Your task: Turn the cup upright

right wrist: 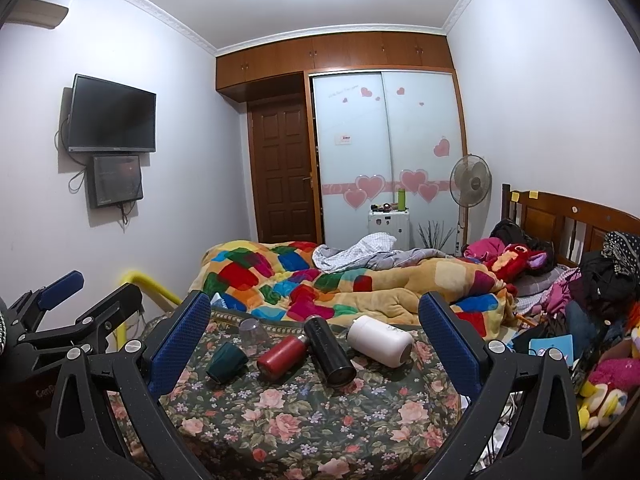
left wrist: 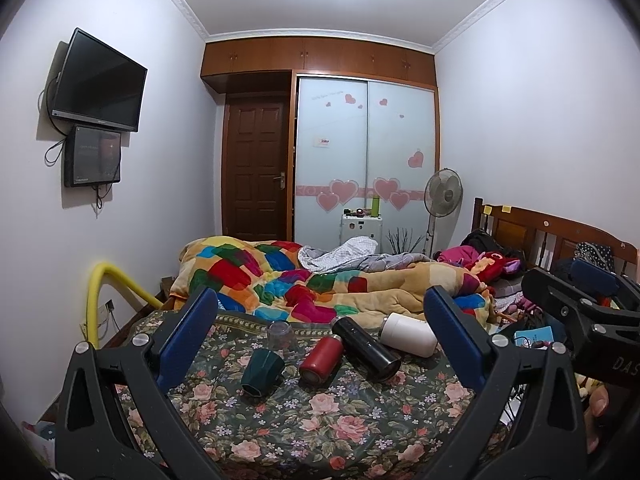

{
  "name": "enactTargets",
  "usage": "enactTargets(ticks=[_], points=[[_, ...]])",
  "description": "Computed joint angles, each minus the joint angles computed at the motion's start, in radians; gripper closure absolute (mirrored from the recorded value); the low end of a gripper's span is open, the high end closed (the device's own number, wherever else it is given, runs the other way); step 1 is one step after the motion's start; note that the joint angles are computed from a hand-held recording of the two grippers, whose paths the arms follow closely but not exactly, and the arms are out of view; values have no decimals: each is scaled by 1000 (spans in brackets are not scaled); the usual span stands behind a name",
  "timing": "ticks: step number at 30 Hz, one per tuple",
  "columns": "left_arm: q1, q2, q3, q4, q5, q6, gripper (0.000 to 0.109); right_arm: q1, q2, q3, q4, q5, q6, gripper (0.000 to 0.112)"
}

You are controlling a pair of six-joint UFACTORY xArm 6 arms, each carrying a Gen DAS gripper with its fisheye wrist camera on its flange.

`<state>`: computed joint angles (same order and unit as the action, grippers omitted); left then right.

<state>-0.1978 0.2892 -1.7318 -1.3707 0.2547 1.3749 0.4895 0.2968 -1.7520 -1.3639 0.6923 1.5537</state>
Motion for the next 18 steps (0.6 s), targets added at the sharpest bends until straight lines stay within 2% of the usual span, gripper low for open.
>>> enactTargets(ticks=[18], points=[[6, 5, -5, -18, -2, 10, 6, 3, 5, -7, 5, 3, -7, 9]])
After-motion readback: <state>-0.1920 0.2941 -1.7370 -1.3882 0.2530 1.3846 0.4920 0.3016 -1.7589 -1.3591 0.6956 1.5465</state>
